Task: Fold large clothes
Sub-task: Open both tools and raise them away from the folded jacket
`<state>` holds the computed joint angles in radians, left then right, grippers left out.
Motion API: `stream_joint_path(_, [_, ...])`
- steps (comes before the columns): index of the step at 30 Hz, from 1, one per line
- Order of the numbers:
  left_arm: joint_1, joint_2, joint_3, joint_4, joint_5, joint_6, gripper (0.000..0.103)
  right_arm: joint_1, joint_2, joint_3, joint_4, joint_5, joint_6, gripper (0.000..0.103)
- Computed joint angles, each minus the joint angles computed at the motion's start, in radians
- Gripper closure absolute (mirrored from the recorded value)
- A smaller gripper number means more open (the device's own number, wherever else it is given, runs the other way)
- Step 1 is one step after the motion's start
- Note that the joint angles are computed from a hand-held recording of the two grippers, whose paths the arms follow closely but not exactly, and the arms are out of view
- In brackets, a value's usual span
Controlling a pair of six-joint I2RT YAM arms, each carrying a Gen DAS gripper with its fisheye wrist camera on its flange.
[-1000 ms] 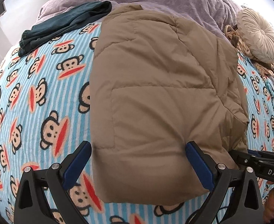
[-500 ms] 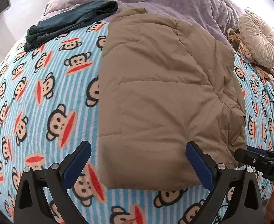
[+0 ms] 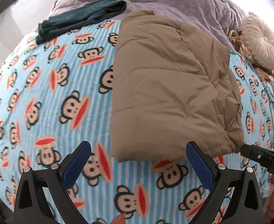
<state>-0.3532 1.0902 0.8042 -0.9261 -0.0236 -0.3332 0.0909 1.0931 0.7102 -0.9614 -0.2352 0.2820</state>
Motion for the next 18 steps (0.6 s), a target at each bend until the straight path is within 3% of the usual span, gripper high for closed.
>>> stream_joint_path(2, [-0.034,-0.029,0.010,-0.032,-0.057,-0.014,0.001,0.007,-0.023,0.002,-0.021,0.015,0.004,0.022])
stream_joint_path(6, [-0.048,-0.084,0.035,-0.093,-0.076,-0.029,0.001,0.043,-0.081,0.012,-0.065,0.047,0.035,0.020])
stream_joint_path(9, [-0.072,-0.111,0.066,-0.147,-0.108,-0.053,0.001,0.092,-0.121,0.033,-0.101,0.090,0.058,0.000])
stream_joint_path(18, [-0.145,-0.155,0.209,-0.305,-0.158,-0.110,0.001,0.236,-0.216,0.142,-0.225,0.223,0.177,0.000])
